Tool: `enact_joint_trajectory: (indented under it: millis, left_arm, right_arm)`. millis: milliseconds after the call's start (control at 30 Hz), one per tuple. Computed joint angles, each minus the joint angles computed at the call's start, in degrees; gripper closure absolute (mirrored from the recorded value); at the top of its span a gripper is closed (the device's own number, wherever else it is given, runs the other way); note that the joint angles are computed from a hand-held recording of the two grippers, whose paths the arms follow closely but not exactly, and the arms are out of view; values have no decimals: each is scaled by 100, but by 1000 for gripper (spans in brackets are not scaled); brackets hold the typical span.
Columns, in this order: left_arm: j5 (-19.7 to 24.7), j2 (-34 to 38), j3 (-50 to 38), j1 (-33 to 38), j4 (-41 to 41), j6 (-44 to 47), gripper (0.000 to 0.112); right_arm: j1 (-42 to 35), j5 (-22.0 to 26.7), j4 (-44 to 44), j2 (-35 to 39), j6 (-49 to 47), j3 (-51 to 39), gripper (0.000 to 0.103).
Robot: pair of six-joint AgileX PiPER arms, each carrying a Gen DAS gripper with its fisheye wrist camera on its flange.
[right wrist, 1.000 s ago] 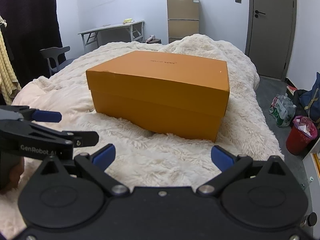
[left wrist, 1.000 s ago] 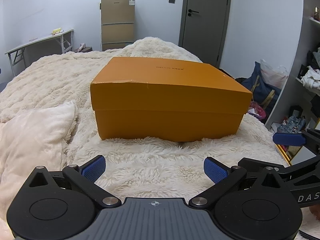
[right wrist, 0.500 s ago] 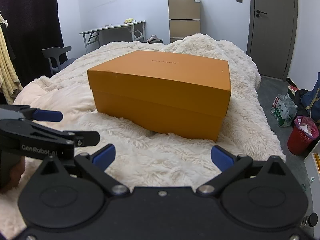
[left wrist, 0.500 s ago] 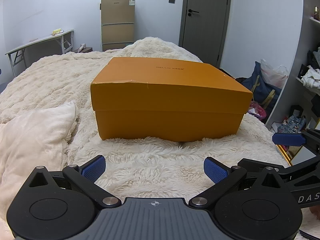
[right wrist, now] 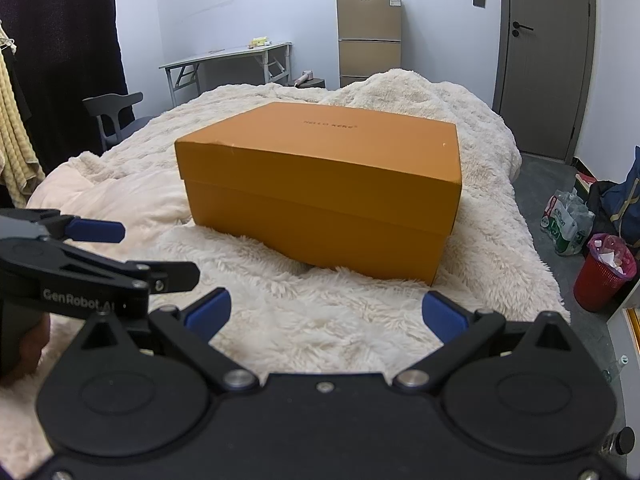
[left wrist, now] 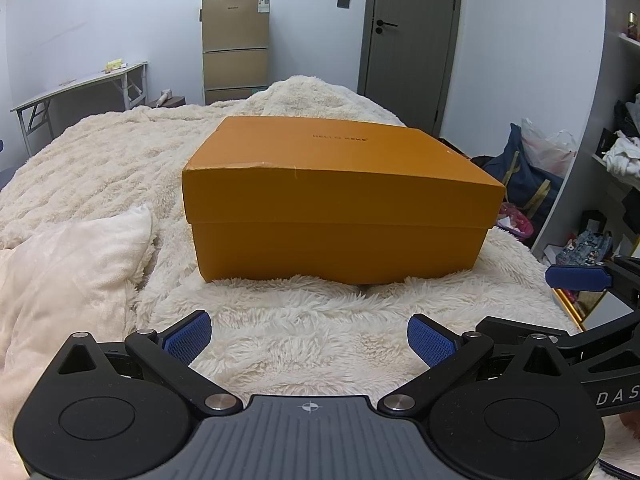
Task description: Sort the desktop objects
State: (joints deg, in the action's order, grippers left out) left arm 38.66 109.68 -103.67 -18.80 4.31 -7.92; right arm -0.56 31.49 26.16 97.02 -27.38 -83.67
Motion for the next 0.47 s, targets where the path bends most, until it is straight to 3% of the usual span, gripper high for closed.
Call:
enact_joint_trajectory:
  millis: [467]
  left_arm:
    - [-60, -31, 55, -12, 73, -30, 9]
  right_arm:
    - [-15, 1, 30, 0, -60, -3, 0]
